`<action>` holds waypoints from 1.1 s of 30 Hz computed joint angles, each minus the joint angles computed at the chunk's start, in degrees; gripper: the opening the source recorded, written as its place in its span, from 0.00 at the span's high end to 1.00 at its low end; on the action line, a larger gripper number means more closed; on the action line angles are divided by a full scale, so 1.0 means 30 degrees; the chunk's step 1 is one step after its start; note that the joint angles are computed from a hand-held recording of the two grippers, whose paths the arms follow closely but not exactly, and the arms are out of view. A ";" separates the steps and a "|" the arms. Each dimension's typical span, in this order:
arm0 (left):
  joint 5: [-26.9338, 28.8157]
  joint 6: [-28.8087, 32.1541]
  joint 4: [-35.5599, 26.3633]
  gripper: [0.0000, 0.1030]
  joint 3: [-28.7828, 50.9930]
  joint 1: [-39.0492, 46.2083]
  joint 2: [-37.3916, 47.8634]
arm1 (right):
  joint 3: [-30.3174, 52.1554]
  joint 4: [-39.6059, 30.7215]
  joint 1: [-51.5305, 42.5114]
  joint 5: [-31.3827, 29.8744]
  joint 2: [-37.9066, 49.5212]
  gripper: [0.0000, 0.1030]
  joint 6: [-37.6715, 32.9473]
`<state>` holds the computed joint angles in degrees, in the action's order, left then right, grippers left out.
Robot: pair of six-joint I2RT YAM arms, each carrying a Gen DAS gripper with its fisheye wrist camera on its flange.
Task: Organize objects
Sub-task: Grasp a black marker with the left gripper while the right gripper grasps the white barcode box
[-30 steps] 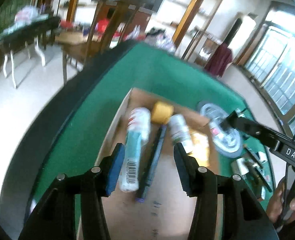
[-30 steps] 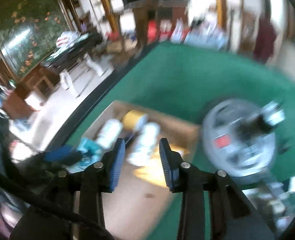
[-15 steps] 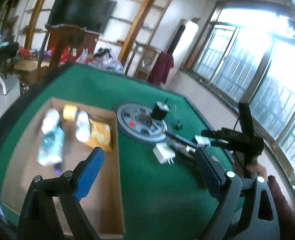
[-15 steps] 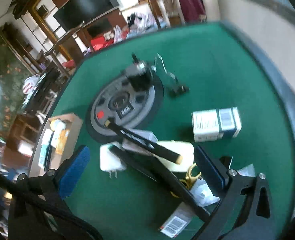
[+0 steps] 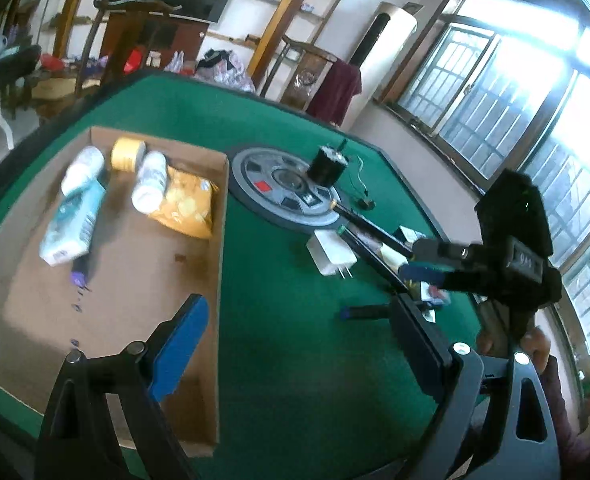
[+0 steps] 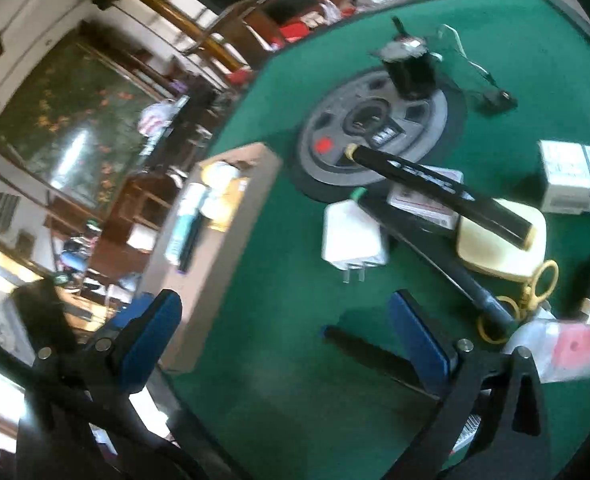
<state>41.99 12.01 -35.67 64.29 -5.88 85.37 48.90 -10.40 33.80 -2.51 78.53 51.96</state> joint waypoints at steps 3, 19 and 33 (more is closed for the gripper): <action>-0.0116 0.0063 0.0141 0.14 -0.0436 -0.0224 -0.0130 | 0.0659 -0.1819 0.0108 0.1957 0.0221 0.00 0.0107; -0.6221 0.5274 0.3720 0.15 -0.2699 -0.8259 -0.1231 | -0.4467 -0.1523 -0.1209 0.4484 -0.5798 0.00 0.2807; -0.9725 0.6569 0.3712 0.72 0.1408 -1.3002 0.4566 | -0.6164 -0.6482 0.1144 0.7953 -1.1787 0.00 0.5080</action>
<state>12.81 31.71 -24.54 68.51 -44.89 99.07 30.40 -29.85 37.23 21.35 43.17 67.20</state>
